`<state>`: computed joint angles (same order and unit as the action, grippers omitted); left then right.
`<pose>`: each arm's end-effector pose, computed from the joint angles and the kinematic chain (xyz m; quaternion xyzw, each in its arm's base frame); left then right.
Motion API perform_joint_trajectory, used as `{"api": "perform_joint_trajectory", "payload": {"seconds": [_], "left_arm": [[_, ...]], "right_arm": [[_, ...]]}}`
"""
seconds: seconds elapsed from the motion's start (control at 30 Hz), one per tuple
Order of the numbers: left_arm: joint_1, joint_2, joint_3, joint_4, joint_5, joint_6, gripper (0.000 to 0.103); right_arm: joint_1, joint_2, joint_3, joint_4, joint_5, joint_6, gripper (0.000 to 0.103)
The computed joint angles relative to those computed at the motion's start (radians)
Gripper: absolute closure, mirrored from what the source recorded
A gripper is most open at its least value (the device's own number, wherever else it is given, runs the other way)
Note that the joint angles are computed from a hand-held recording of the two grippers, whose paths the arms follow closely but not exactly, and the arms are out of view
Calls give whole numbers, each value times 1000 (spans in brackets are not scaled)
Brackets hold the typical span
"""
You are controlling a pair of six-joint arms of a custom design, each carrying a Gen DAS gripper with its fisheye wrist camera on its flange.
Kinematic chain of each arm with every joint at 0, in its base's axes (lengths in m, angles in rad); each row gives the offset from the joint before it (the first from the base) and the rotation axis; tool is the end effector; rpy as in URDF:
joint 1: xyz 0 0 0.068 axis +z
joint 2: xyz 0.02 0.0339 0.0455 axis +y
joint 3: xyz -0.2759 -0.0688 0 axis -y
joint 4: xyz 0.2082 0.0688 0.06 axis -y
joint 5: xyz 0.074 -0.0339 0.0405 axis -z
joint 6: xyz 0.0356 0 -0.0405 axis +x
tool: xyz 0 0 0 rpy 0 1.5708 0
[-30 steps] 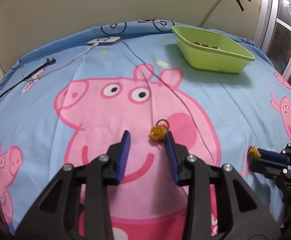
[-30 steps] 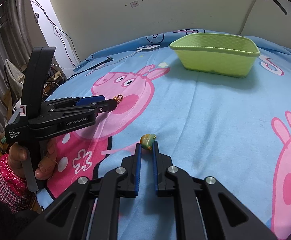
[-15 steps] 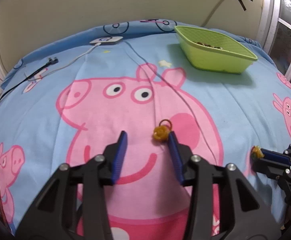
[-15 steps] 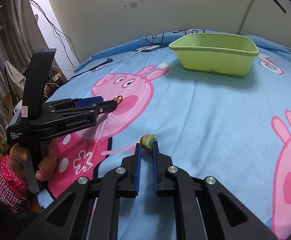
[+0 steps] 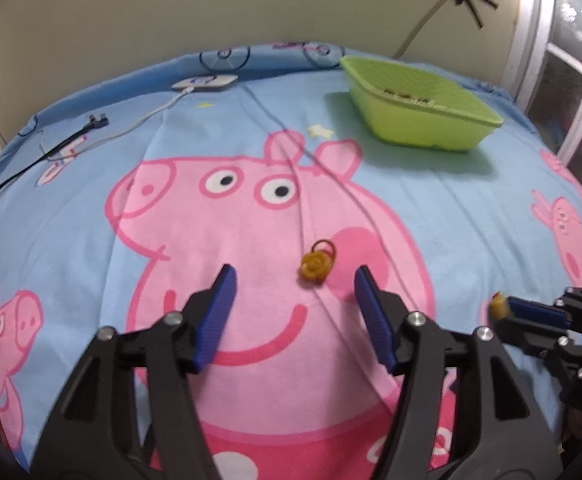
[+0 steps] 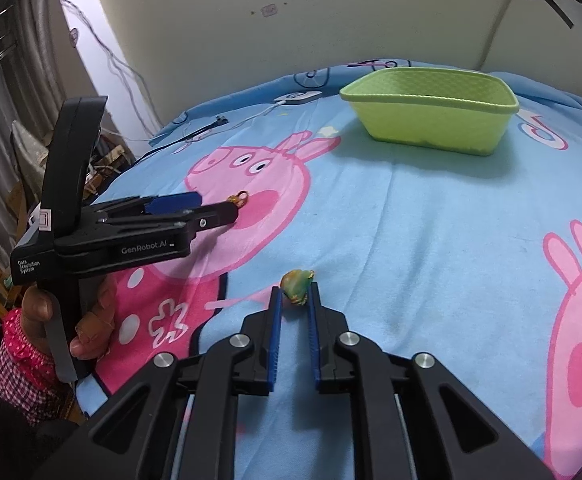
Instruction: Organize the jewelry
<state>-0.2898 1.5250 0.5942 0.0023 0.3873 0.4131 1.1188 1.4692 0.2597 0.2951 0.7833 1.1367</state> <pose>0.2299 -0.0826 0.1723 0.3776 0.8533 -0.1632 0.3204 0.1022 0.1530 0.1358 0.1309 0.8738 0.1143 0.4542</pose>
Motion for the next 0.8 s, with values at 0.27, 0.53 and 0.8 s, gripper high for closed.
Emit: {"api": "perform_joint_trajectory", "payload": {"seconds": [0.27,0.53,0.8], "left_arm": [[17,10,27,-30,11,56,37],[-69,60,71,-51,-49,68,37],[-35,99,120,-109,-46,58,13]], "right_arm": [[8,-6,-20,49,14,-24,86],[1,-3,0,16,2,-22,86],[-14,-14,-12,40,-14,-31,86]]}}
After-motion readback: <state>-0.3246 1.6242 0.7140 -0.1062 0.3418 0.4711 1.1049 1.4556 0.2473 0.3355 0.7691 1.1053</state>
